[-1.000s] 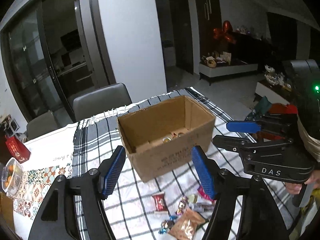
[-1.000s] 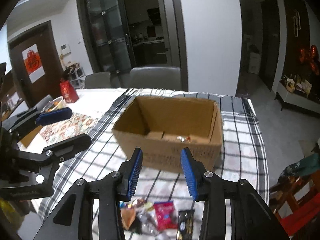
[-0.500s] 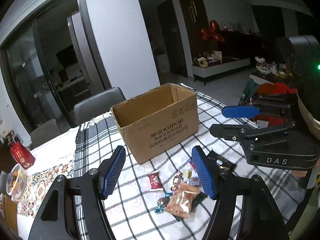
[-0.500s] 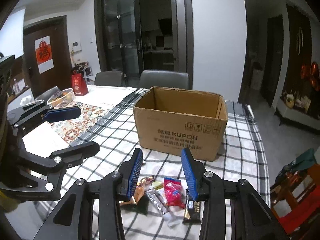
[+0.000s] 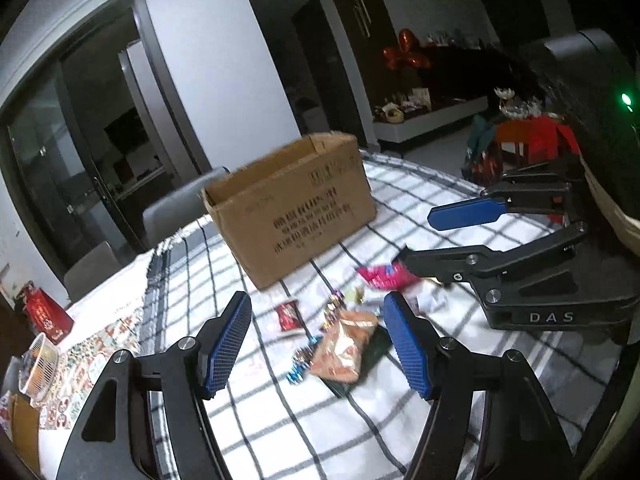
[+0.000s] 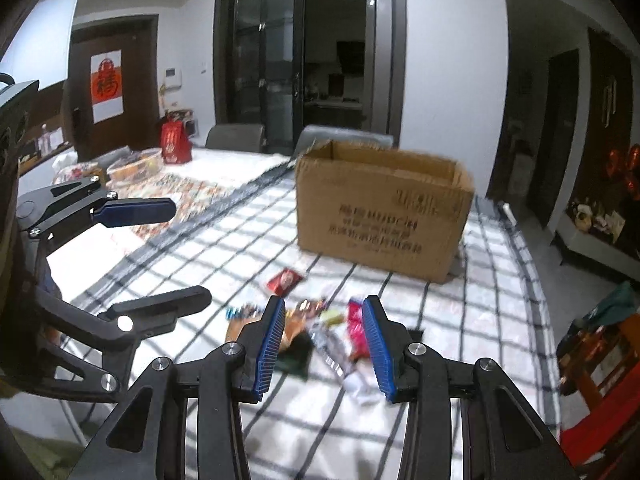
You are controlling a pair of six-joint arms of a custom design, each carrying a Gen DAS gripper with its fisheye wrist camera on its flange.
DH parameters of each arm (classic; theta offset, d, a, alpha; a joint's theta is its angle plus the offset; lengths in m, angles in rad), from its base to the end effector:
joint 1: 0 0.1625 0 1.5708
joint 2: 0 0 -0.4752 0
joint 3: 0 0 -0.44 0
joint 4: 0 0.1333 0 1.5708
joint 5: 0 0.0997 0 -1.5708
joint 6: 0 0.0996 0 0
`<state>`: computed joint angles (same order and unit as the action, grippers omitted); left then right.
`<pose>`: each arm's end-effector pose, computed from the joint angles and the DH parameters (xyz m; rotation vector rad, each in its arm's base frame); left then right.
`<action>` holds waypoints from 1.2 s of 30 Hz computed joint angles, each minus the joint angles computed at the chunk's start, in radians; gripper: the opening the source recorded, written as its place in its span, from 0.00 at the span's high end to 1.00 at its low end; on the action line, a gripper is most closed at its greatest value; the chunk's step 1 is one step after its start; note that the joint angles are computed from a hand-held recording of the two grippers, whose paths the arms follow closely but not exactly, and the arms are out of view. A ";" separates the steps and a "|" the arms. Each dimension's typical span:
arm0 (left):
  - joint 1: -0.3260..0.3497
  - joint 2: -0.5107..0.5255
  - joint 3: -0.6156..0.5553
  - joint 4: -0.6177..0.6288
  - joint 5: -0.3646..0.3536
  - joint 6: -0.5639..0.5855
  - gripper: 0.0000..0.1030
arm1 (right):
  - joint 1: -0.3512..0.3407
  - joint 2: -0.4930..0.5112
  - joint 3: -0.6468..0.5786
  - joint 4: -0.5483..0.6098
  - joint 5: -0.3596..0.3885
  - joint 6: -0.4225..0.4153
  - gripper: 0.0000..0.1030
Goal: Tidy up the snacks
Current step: 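Move both tools back from the box toward the snack pile, then grasp the Fortune Biscuits packet with the left tool while the right tool grasps the white-wrapped bar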
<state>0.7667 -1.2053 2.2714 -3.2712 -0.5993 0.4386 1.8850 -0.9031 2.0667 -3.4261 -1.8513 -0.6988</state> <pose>-0.2078 -0.4995 0.2350 0.9440 1.9554 -0.8958 0.2879 -0.5440 0.1215 1.1516 -2.3499 0.8539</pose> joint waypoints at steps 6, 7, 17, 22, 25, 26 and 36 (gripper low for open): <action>0.036 0.018 0.018 0.002 -0.023 -0.007 0.34 | -0.020 0.028 -0.004 0.030 -0.049 0.005 0.60; 0.042 0.025 0.017 -0.004 -0.025 0.003 0.34 | -0.022 0.034 -0.005 0.026 -0.057 -0.005 0.60; 0.104 0.075 -0.008 -0.006 -0.073 0.040 0.35 | -0.045 0.095 -0.037 0.020 -0.091 -0.087 0.60; 0.134 0.098 -0.036 0.007 -0.099 0.045 0.36 | -0.058 0.117 -0.072 0.064 -0.099 -0.097 0.61; 0.153 0.109 -0.054 0.022 -0.116 0.040 0.38 | -0.067 0.124 -0.088 0.092 -0.097 -0.089 0.61; 0.160 0.111 -0.059 0.034 -0.122 0.032 0.39 | -0.070 0.127 -0.093 0.101 -0.097 -0.086 0.61; 0.202 0.108 -0.092 0.133 -0.183 -0.064 0.43 | -0.092 0.147 -0.135 0.178 -0.085 -0.059 0.67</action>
